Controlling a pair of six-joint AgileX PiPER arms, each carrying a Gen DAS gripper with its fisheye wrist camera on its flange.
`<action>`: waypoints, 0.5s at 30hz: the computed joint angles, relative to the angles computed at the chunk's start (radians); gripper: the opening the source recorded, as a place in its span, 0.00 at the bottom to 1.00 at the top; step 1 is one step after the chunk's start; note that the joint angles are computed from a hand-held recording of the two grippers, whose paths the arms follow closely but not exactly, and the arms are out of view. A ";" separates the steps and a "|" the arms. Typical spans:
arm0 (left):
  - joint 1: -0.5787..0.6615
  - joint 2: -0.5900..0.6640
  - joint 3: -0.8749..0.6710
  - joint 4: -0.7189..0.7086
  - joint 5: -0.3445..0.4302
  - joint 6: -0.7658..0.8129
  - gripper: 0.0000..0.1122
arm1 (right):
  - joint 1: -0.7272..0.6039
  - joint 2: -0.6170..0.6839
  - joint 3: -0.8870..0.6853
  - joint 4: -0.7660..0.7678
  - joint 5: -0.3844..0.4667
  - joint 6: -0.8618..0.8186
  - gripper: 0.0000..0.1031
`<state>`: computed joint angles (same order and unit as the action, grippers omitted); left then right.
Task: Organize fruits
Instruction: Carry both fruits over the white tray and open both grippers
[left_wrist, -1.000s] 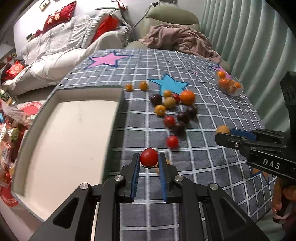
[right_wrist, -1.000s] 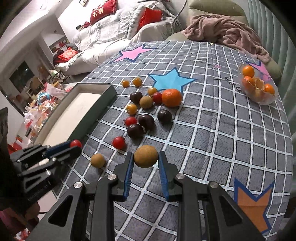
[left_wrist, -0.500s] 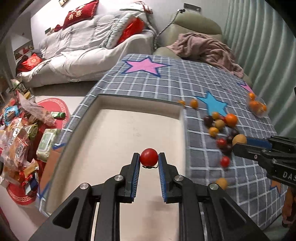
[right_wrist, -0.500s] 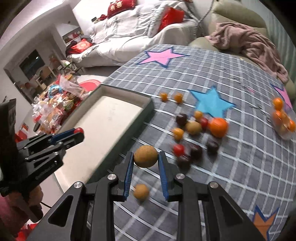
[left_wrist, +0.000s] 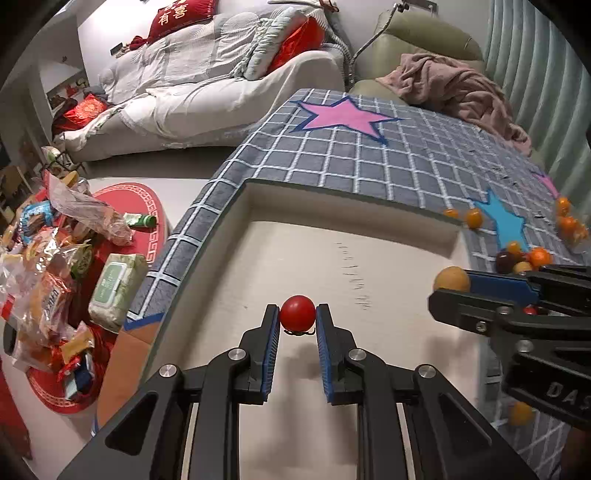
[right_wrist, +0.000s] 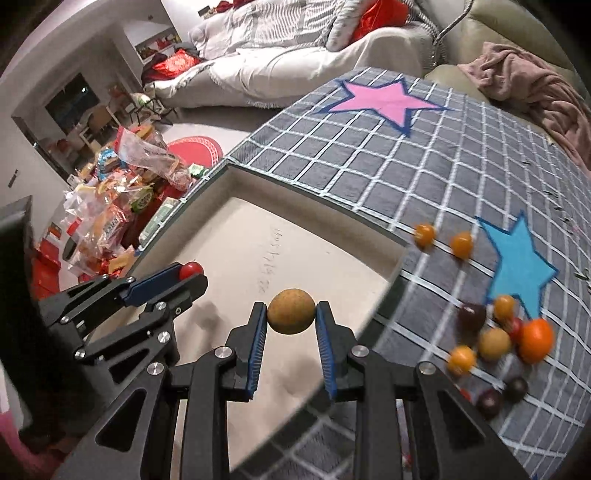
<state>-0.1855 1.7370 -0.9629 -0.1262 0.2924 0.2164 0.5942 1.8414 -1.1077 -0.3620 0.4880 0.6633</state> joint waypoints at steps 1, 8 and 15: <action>0.001 0.010 -0.003 0.022 -0.004 -0.017 0.19 | 0.001 0.019 -0.016 0.000 0.004 -0.001 0.28; 0.004 0.046 -0.001 0.065 -0.017 -0.053 0.19 | 0.027 0.093 -0.074 -0.065 0.043 0.041 0.29; 0.013 0.058 -0.015 0.088 0.008 -0.076 0.22 | 0.012 0.093 -0.078 -0.055 0.067 0.039 0.60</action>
